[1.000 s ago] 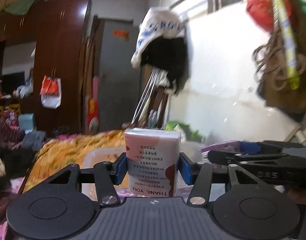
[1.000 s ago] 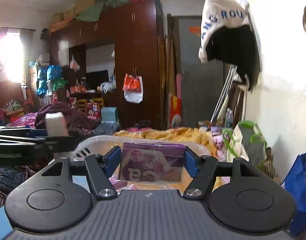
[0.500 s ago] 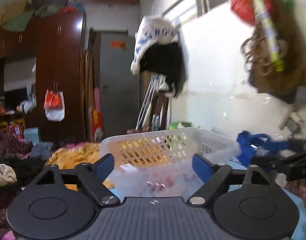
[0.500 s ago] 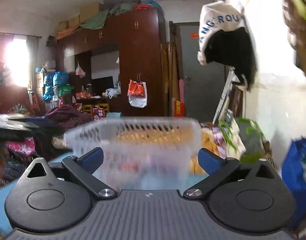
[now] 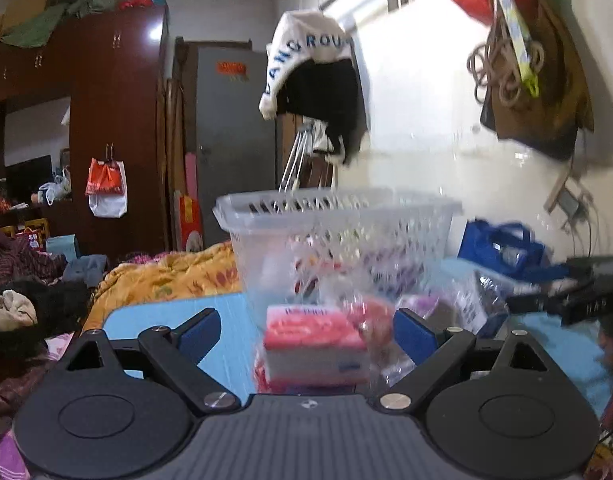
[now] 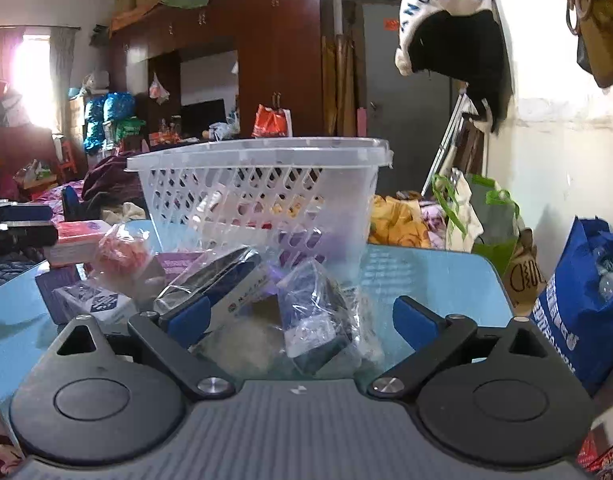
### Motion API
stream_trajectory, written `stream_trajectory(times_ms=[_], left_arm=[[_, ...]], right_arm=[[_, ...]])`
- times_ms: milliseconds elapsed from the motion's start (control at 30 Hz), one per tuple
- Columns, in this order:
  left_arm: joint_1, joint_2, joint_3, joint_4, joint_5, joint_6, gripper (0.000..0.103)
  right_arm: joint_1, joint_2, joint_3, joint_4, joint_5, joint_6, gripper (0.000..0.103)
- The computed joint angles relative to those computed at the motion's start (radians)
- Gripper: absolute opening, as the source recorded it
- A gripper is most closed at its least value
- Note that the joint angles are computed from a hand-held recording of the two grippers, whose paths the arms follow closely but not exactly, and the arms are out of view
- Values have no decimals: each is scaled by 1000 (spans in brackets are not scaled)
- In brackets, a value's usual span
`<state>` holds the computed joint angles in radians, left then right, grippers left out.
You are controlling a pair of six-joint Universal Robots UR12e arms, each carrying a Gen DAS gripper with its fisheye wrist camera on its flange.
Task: Organize objects
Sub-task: 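Grasp the pink tissue pack with the left tool while the right tool grasps a clear wrapped packet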
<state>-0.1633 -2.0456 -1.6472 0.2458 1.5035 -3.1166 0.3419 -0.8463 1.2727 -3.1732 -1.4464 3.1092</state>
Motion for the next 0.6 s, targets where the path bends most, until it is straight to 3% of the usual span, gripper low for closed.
stream_trajectory(times_ms=[167,233,333,400,467,600], left_arm=[[-7,-6,1,-9,25,26,95],[-10,-7,1,-15,45,32,93],[-13,-11,3,-27,57,32,82],[-14,-14,4,-31,59,26,60],[-10,-17,3,-30,37,17,58],[-3,-18,-10,14,18,-6,57]], right_arm=[[2,-2,6,12,-4,-12,83],[2,-3,3,30,-2,-15,68],[3,-4,-1,52,2,-26,59],[3,-5,1,52,-2,-31,50],[4,-4,8,21,-15,-23,43],[3,-4,14,4,-12,-12,43]])
